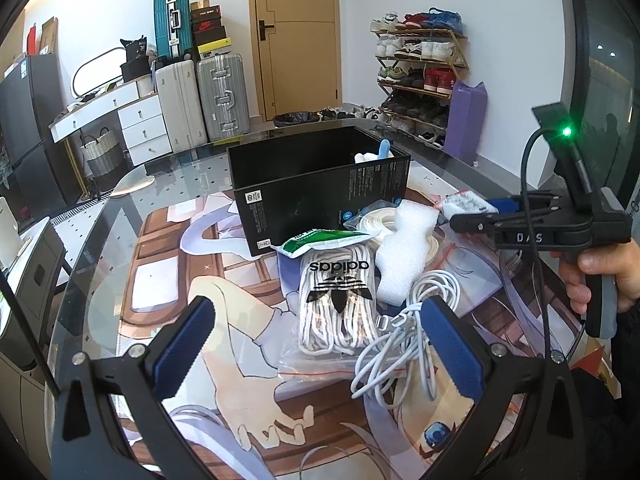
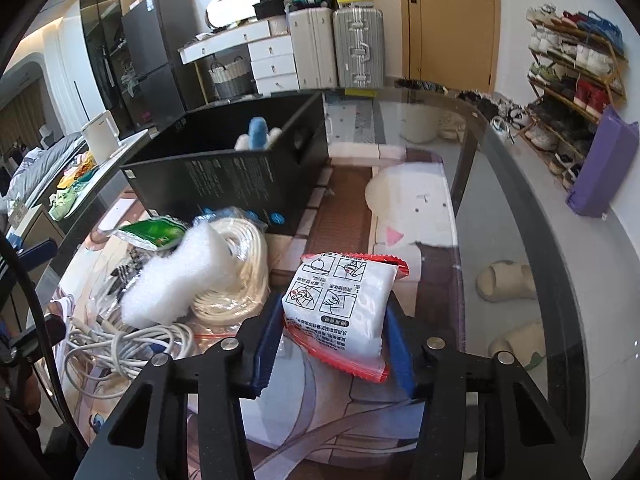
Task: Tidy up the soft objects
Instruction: 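Close the right gripper on the white bag with red edging and lift it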
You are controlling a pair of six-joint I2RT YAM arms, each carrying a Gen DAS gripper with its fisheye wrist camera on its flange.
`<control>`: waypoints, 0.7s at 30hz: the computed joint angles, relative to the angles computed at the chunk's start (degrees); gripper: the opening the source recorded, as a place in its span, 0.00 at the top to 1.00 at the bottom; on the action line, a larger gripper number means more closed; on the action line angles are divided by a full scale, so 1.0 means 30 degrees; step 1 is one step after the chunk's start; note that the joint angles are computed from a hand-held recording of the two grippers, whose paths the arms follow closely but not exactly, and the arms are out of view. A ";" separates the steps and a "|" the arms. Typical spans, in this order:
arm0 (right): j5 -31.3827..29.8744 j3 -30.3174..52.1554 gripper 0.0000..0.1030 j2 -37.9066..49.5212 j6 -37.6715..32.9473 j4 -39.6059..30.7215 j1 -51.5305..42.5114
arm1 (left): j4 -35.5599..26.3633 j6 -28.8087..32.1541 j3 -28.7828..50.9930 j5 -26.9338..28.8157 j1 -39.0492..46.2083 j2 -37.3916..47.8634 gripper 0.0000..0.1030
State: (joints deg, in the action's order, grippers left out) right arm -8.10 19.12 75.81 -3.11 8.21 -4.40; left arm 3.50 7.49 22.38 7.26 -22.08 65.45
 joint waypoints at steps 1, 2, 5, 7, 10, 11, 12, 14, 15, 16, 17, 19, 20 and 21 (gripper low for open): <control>-0.0121 -0.0064 0.53 -0.0330 -0.0057 -0.0080 -0.0030 | -0.0041 0.0035 0.0011 0.0033 -0.0025 -0.0009 0.00; -0.0282 -0.0174 0.53 -0.0882 -0.0117 -0.0231 -0.0021 | -0.0139 0.0107 0.0028 0.0078 -0.0069 -0.0046 0.00; -0.0559 -0.0445 0.53 -0.1944 -0.0153 -0.0401 0.0069 | -0.0284 0.0261 0.0008 0.0068 -0.0378 -0.0165 0.00; -0.0687 -0.0638 0.53 -0.2690 -0.0198 -0.0505 0.0247 | -0.0381 0.0411 -0.0019 0.0115 -0.0606 -0.0210 0.00; -0.0664 -0.0743 0.53 -0.3602 -0.0188 -0.1046 0.0556 | -0.0424 0.0485 -0.0114 -0.0141 -0.1126 -0.0232 0.00; -0.0631 -0.0757 0.53 -0.3900 -0.0180 -0.1257 0.0681 | -0.0447 0.0535 -0.0090 -0.0223 -0.1265 -0.0113 0.00; -0.0626 -0.0758 0.53 -0.4033 -0.0178 -0.1369 0.0743 | -0.0454 0.0578 -0.0079 -0.0349 -0.1410 0.0005 0.00; -0.0803 -0.0732 0.53 -0.4275 -0.0226 -0.1636 0.0788 | -0.0371 0.0611 -0.0136 -0.0717 -0.1770 0.0168 0.00; -0.0850 -0.0695 0.53 -0.4276 -0.0251 -0.1690 0.0805 | -0.0380 0.0661 -0.0157 -0.0748 -0.1863 0.0195 0.00; -0.0848 -0.0687 0.53 -0.4407 -0.0266 -0.1809 0.0862 | -0.0387 0.0714 -0.0176 -0.0698 -0.1922 0.0228 0.00; -0.0860 -0.0683 0.53 -0.4410 -0.0281 -0.1798 0.0885 | -0.0398 0.0757 -0.0189 -0.0615 -0.1973 0.0266 0.00; -0.0886 -0.0631 0.53 -0.4479 -0.0279 -0.1933 0.0944 | -0.0466 0.0824 -0.0229 -0.0484 -0.2123 0.0281 0.00; -0.0868 -0.0643 0.53 -0.4570 -0.0278 -0.2004 0.0987 | -0.0463 0.0876 -0.0275 -0.0415 -0.2198 0.0296 0.00; -0.0846 -0.0639 0.53 -0.4607 -0.0282 -0.2043 0.1033 | -0.0477 0.0910 -0.0289 -0.0334 -0.2246 0.0311 0.00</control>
State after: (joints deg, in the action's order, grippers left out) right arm -10.64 17.20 61.98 -3.96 2.08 -1.30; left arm 2.06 10.22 21.51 6.26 -28.82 66.38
